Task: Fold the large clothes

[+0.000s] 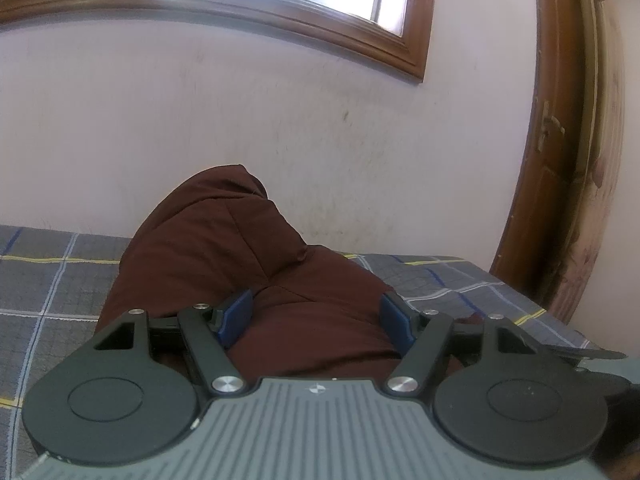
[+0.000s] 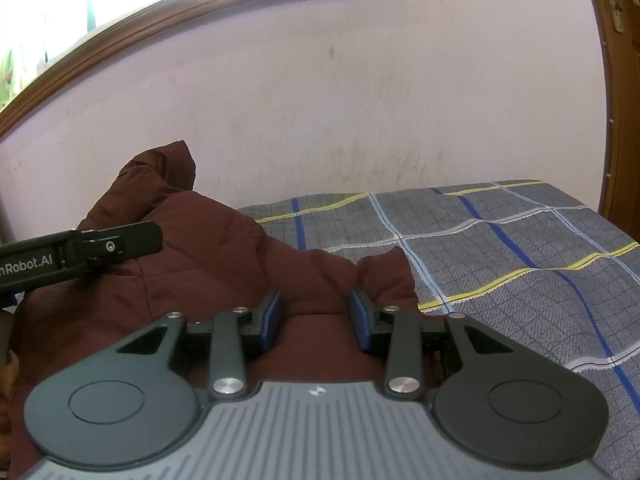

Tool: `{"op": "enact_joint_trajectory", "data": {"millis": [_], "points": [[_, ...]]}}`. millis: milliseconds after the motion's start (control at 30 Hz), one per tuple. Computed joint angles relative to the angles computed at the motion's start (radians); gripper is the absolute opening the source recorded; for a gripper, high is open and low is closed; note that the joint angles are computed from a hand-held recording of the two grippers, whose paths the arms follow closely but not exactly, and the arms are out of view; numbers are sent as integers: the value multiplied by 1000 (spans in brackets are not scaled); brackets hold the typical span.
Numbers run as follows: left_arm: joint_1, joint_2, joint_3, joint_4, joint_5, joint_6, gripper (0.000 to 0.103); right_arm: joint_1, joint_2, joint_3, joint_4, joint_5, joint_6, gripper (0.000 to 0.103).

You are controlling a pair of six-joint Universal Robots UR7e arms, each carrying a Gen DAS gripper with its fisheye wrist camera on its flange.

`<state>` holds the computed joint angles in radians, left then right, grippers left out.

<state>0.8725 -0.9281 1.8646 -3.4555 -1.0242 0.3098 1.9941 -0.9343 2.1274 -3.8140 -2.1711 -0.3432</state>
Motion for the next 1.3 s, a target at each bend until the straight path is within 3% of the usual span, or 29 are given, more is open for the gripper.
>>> {"op": "enact_joint_trajectory", "data": {"millis": [867,967,1067,1100,1133,1233,1300], "points": [[-10,3,13,-35,22,26,71,7,4,1,-26,-10,-10,38],[-9,2,16,-40,20,27,71,3,-29,26,-13,18,23,46],[-9,3,17,-45,17,17,71,4,-111,71,55,56,75,77],[-8,2,19,-48,15,15,71,13,-135,86,72,43,84,97],[-8,0,21,-49,13,13,71,20,-157,99,90,26,94,102],[-6,-4,26,-55,9,9,72,0,-269,181,143,93,161,101],[-6,-6,28,-55,7,6,72,-31,-357,228,235,177,239,101]]}}
